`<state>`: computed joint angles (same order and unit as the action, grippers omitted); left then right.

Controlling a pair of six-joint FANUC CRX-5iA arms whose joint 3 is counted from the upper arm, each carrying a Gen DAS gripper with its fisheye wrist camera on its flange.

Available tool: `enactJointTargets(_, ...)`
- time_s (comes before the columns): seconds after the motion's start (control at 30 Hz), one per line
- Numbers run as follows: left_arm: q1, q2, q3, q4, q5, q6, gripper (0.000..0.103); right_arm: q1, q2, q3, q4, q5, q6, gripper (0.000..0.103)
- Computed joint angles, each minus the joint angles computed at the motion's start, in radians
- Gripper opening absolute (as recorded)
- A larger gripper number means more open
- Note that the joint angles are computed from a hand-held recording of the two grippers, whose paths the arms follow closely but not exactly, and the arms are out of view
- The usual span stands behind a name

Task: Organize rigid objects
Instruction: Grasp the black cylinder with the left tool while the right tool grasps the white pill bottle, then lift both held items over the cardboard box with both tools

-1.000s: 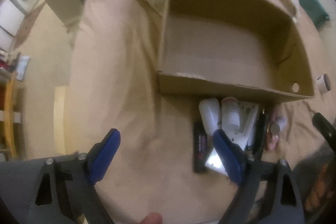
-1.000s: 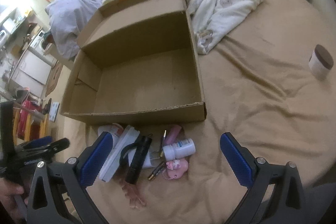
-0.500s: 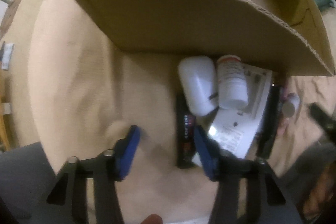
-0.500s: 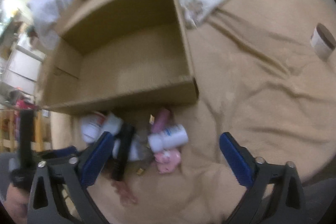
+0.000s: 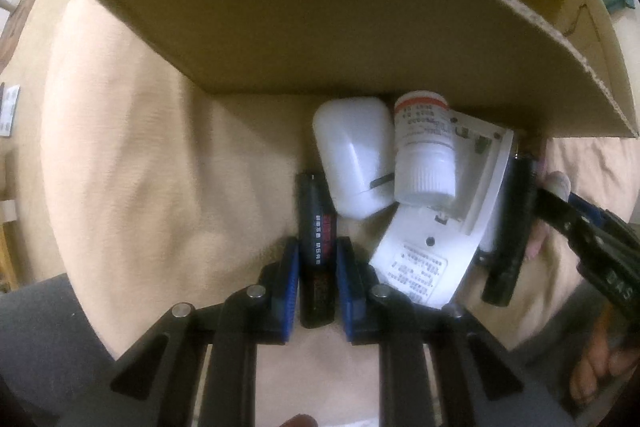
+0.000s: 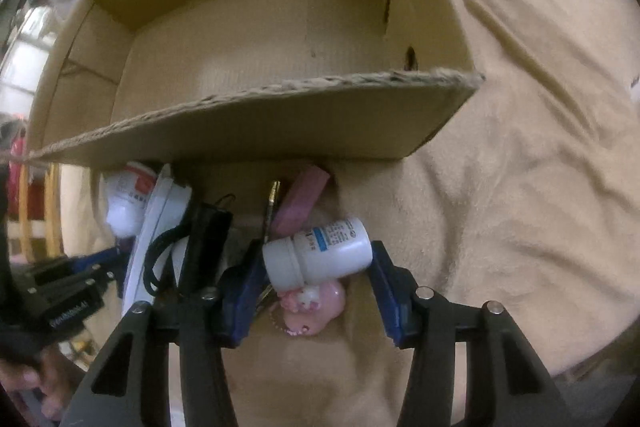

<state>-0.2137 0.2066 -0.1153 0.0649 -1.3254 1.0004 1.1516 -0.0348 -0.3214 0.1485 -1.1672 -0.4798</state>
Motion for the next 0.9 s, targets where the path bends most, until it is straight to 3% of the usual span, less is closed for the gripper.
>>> enactJointTargets(0.47, 0.085, -0.09, -0.015, 0.024, 0.101, 0.022, 0.016, 0.095, -0.015, 0.001, 0.125, -0.047, -0.127, 0.053)
enactJointTargets(0.73, 0.094, -0.194, -0.029, 0.093, 0.122, -0.048, 0.016, 0.157, 0.001, 0.046, 0.197, -0.171, -0.174, 0.053)
enactJointTargets(0.9, 0.135, -0.258, -0.061, 0.163, 0.126, -0.151, 0.016, 0.173, -0.019, 0.052, 0.243, -0.228, -0.156, 0.053)
